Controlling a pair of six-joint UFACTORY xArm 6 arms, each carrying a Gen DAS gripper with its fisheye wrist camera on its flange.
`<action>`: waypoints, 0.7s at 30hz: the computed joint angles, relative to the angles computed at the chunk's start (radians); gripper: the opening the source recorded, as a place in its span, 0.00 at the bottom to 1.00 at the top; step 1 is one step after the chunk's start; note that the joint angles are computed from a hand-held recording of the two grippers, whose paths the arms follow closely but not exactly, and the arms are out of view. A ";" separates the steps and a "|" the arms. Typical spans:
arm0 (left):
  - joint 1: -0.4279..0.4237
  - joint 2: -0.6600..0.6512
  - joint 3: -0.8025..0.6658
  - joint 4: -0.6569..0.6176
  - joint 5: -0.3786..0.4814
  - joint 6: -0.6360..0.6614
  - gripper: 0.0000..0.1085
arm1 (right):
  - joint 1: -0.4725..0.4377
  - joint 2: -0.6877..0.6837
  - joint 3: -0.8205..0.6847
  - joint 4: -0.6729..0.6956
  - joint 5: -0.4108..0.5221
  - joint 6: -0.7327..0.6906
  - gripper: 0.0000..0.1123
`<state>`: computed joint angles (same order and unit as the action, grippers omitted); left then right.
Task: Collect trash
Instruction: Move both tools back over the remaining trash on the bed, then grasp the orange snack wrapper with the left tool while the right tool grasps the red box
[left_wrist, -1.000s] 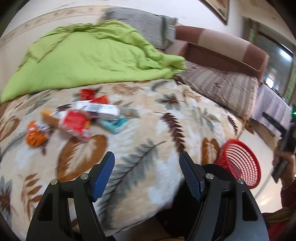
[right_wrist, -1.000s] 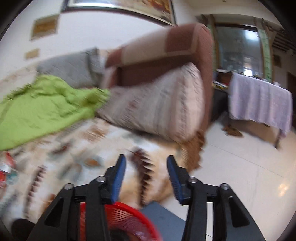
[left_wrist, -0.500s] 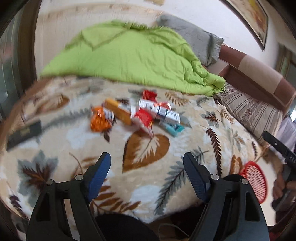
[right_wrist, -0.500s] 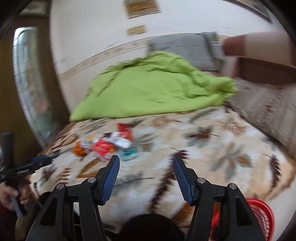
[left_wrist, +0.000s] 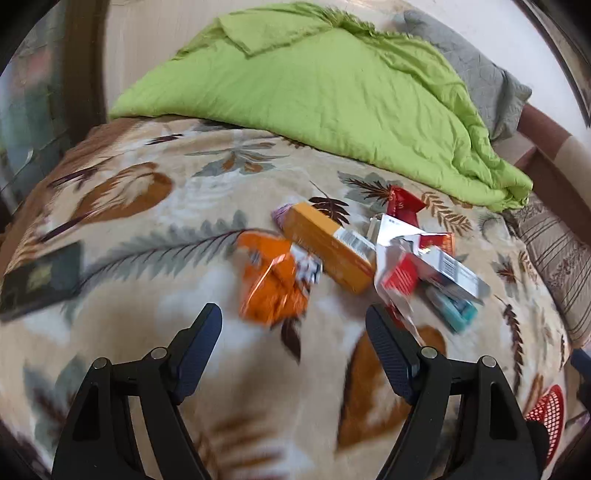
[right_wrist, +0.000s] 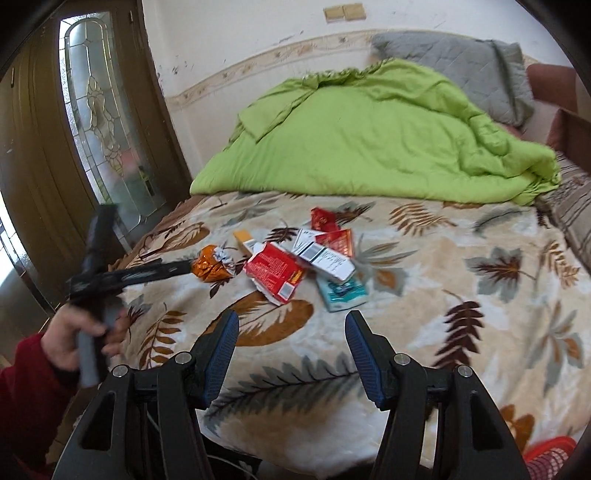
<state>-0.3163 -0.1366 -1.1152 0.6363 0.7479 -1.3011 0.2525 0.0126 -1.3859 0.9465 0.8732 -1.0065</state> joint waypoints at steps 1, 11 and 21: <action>0.012 0.039 -0.034 -0.003 0.025 0.016 0.73 | 0.008 0.012 -0.008 -0.005 0.001 0.004 0.57; 0.050 0.125 -0.057 0.105 -0.012 -0.085 0.50 | 0.097 0.142 -0.119 -0.113 -0.005 0.042 0.57; -0.065 -0.060 0.057 0.273 0.188 -0.418 0.50 | 0.317 0.360 -0.272 -0.334 -0.257 0.069 0.55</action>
<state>-0.3816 -0.1962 -1.0578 0.9090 0.9359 -1.7187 0.5692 0.3728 -1.6577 0.6122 0.6163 -0.9374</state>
